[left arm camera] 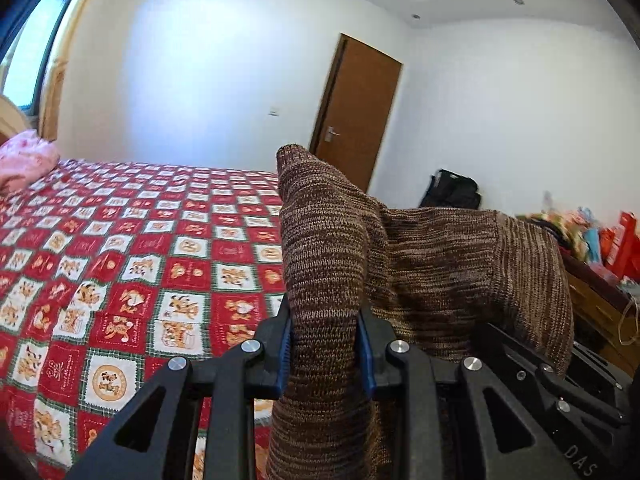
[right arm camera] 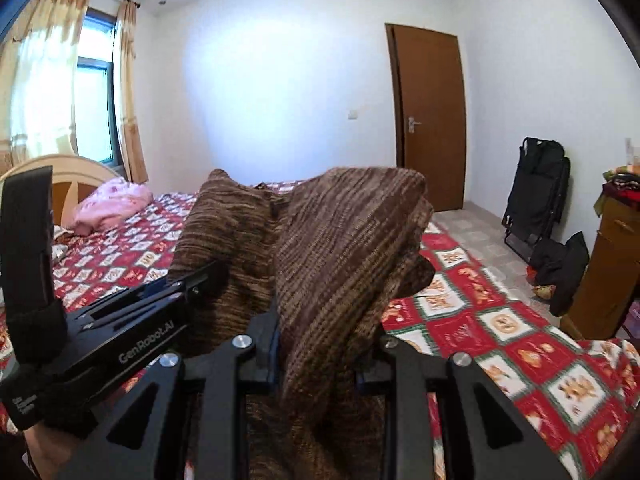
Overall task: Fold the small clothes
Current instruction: 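Lift the sweater with both grippers and fold it over onto itself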
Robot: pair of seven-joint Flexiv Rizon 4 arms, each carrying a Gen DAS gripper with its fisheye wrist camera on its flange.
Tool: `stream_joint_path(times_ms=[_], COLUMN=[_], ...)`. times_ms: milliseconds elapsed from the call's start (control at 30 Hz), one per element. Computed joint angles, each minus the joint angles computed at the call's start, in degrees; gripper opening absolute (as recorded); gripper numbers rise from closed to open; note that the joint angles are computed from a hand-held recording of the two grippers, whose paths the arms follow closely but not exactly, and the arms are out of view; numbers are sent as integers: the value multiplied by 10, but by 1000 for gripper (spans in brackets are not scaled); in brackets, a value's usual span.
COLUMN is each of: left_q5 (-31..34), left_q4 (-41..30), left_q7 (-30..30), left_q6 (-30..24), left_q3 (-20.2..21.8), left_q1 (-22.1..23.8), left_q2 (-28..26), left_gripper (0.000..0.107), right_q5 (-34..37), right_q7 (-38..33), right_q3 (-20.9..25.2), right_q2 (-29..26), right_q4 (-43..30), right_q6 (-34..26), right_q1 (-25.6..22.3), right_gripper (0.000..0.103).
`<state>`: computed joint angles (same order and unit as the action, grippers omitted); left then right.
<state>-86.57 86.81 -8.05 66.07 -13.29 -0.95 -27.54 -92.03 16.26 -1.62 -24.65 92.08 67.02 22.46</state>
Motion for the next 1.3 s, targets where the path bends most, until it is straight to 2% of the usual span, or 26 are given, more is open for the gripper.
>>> stream_joint_path(times_ms=[200,400,633,800,1000,1100,1300], left_q5=[-17,-4,35,92,232,297,376], left_q4=[57,92,91,68,7,-19,-41], left_q7=[36,26,0,-52,-184,-242,-306], left_q6=[-60,-103,-111,-81,-59,-56,-42], left_q3=[13,30,30,19,12,13,-1], left_q1=[-4,-25,-49,-65,-69,-74,-71], left_q2=[57,87,78,47,-26,-55,-88], left_gripper=[28,28,28,28,28,28,28], right_q5=[-30,-42,-12,35,106,148,162], right_q7=[38,71,64,30,-33,-78,-114], right_q3=[19,45,62,57,36,26,11], right_q2=[60,106,140,142,115,90,81], right_q4=[62,120,167,177,166,155,171], right_q6=[-42,-91,-157,-152,-93,-84,-80], right_q1=[-6,-27,-40,-65,-101,-102,-103], right_gripper=[29,29,29,29,29,29,29])
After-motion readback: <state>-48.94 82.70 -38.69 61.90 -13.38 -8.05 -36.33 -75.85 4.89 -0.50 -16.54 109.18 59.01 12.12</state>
